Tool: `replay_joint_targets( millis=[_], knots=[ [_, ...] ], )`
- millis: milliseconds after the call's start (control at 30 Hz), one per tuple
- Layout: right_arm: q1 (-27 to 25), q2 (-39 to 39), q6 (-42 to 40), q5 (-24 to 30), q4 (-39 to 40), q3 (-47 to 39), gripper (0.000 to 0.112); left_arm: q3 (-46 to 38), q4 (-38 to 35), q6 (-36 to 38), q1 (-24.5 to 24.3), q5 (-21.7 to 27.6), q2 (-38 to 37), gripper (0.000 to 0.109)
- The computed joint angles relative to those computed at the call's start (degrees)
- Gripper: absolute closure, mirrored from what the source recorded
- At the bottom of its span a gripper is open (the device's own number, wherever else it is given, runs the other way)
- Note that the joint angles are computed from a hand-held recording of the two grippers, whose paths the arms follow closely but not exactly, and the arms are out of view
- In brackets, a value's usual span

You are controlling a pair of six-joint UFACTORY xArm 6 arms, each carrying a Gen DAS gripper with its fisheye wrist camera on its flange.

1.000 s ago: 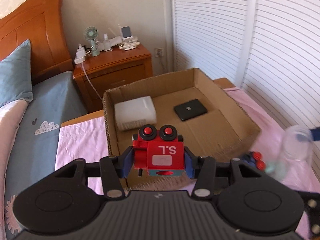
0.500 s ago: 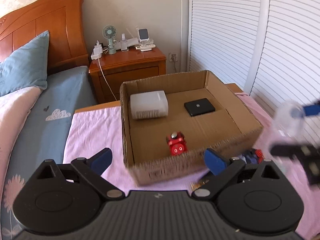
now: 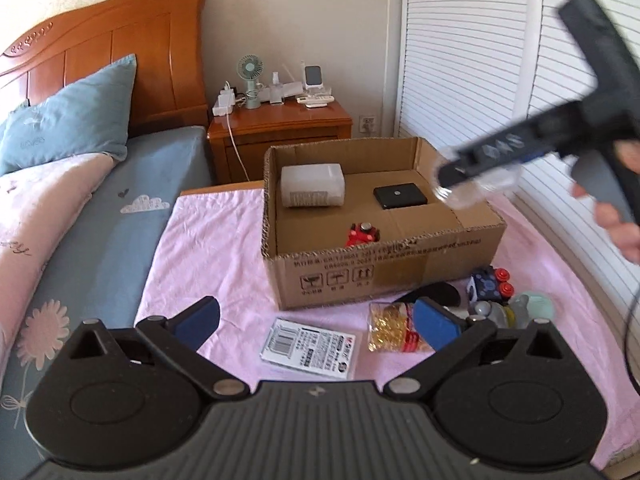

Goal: Organize rigid objects

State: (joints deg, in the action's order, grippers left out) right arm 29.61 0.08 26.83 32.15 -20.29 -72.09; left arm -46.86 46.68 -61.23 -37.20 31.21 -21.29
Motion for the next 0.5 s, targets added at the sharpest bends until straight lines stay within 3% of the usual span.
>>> replay_joint_targets(
  millis=[233, 300, 500],
  knots=[
    [-0.1, 7.5, 2.0, 2.3, 0.1, -8.2, 0.019, 0.6, 2.1, -1.7, 0.3, 0.0, -1.0, 0.006],
    [-0.2, 8.4, 1.2, 3.3, 1.3, -9.4, 0.013, 0.8, 1.9, -1.9, 0.5, -0.1, -1.2, 0.006],
    [0.2, 6.4, 2.1, 3.1, 0.9, -6.8, 0.009, 1.1, 1.1, -1.6, 0.4, 0.2, -1.5, 0.006]
  ],
)
